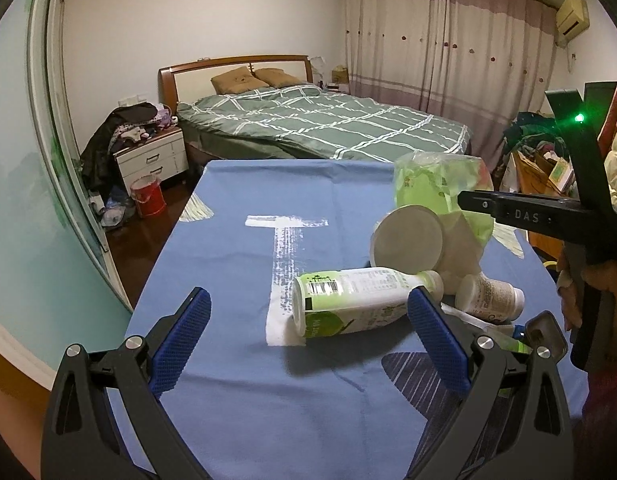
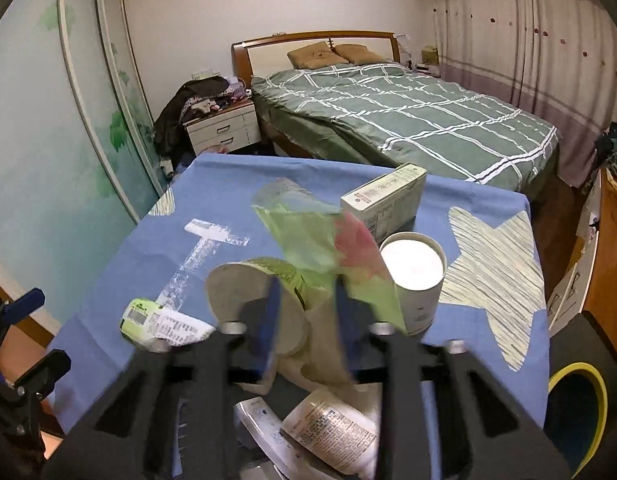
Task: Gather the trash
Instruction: 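Grasp the green plastic bag with the right gripper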
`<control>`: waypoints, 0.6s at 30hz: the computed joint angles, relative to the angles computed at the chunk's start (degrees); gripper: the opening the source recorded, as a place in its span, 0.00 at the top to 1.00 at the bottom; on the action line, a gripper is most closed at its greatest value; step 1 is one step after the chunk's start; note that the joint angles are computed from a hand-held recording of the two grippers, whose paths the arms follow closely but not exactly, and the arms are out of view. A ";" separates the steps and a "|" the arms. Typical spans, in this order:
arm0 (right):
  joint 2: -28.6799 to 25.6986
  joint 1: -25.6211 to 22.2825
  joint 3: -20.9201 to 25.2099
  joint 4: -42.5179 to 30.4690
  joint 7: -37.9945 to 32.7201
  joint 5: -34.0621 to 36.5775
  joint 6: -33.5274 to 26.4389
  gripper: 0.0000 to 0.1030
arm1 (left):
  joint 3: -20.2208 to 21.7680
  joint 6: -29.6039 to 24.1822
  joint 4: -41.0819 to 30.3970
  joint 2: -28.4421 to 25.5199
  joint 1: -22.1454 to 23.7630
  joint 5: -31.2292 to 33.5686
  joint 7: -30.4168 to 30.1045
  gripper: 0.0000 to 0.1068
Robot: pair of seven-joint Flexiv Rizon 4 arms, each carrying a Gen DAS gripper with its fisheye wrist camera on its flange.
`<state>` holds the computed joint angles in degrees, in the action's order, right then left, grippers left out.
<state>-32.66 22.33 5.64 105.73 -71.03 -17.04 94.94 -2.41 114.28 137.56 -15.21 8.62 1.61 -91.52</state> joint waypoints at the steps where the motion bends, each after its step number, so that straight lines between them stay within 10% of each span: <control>1: 0.05 -0.13 0.13 0.18 -0.27 -0.09 0.19 0.93 | -0.06 -0.08 -0.08 -0.05 0.03 0.05 0.00 0.09; 6: 0.74 0.15 -0.51 2.63 -1.44 0.38 5.63 0.97 | 0.48 -0.20 -0.21 -0.33 -1.09 -0.72 0.57 0.09; 8: 1.57 2.35 -3.38 4.16 -1.38 2.15 9.40 0.81 | 0.74 0.04 -0.18 -0.41 -1.59 -1.03 0.85 0.09; 10: 2.06 2.46 -3.85 5.16 -2.07 3.38 12.73 0.45 | 0.57 0.13 -0.11 -0.41 -1.43 -0.96 0.81 0.09; 13: 2.64 6.11 -8.10 5.52 -3.82 6.02 13.35 0.43 | 0.43 -0.12 -0.11 -0.47 -1.34 -1.03 0.81 0.09; 18: 0.55 -2.02 0.47 1.10 -4.08 1.68 7.34 0.40 | -1.41 -1.04 -0.35 -0.69 0.74 0.49 0.00 0.09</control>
<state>-32.11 20.31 6.10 106.83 -75.11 -15.36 102.28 -3.83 113.24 137.21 -15.90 9.36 2.10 -91.52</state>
